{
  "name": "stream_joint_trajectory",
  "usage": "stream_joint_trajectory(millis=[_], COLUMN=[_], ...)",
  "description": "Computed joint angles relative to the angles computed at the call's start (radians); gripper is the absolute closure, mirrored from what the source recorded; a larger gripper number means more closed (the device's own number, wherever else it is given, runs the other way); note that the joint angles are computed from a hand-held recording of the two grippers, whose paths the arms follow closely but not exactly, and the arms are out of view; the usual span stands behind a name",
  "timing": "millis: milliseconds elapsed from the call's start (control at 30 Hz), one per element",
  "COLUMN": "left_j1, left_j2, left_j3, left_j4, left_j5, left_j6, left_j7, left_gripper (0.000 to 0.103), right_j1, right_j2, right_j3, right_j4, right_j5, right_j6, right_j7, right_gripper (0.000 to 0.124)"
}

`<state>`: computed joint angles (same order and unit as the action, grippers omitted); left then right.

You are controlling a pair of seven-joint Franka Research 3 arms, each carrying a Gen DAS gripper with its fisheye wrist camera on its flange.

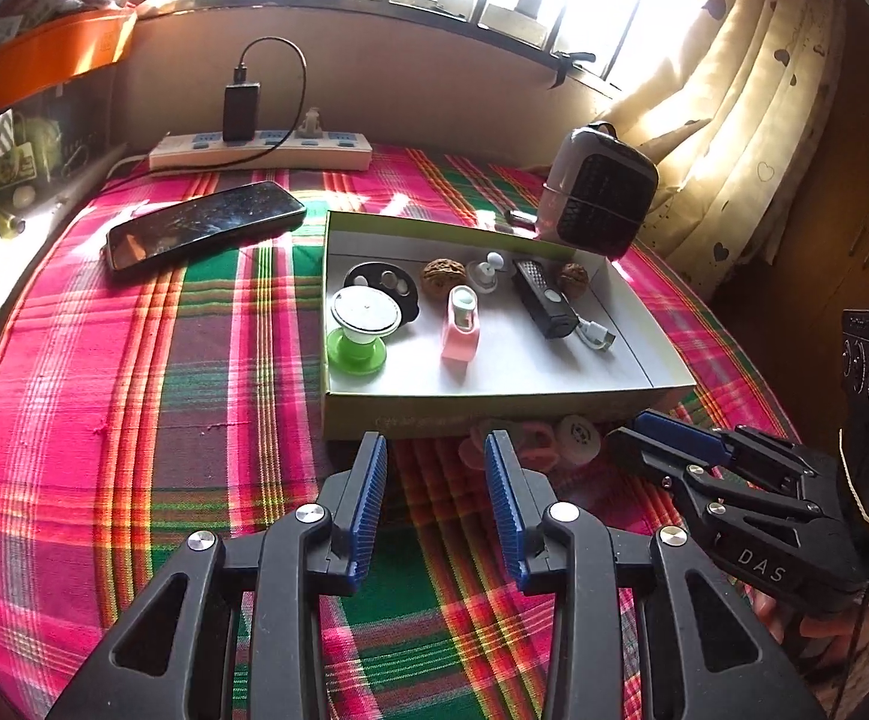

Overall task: Organize objects
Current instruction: 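Withdraw both tools from the box and close the right tool on the white round container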

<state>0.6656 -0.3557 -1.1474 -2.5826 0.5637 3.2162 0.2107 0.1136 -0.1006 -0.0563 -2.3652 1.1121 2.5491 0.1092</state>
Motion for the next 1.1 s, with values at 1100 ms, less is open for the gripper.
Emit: stream_joint_trajectory(millis=[1100], left_j1=[0.006], left_j2=[0.054], left_j3=[-0.044], left_j4=[-0.076], left_j5=[-0.321], left_j6=[0.159], left_j7=[0.289], left_gripper=[0.07], right_j1=[0.065], right_j2=[0.008], right_j3=[0.035], right_j4=[-0.042], right_j5=[-0.004], right_j6=[0.205], right_j7=[0.138], right_gripper=[0.087])
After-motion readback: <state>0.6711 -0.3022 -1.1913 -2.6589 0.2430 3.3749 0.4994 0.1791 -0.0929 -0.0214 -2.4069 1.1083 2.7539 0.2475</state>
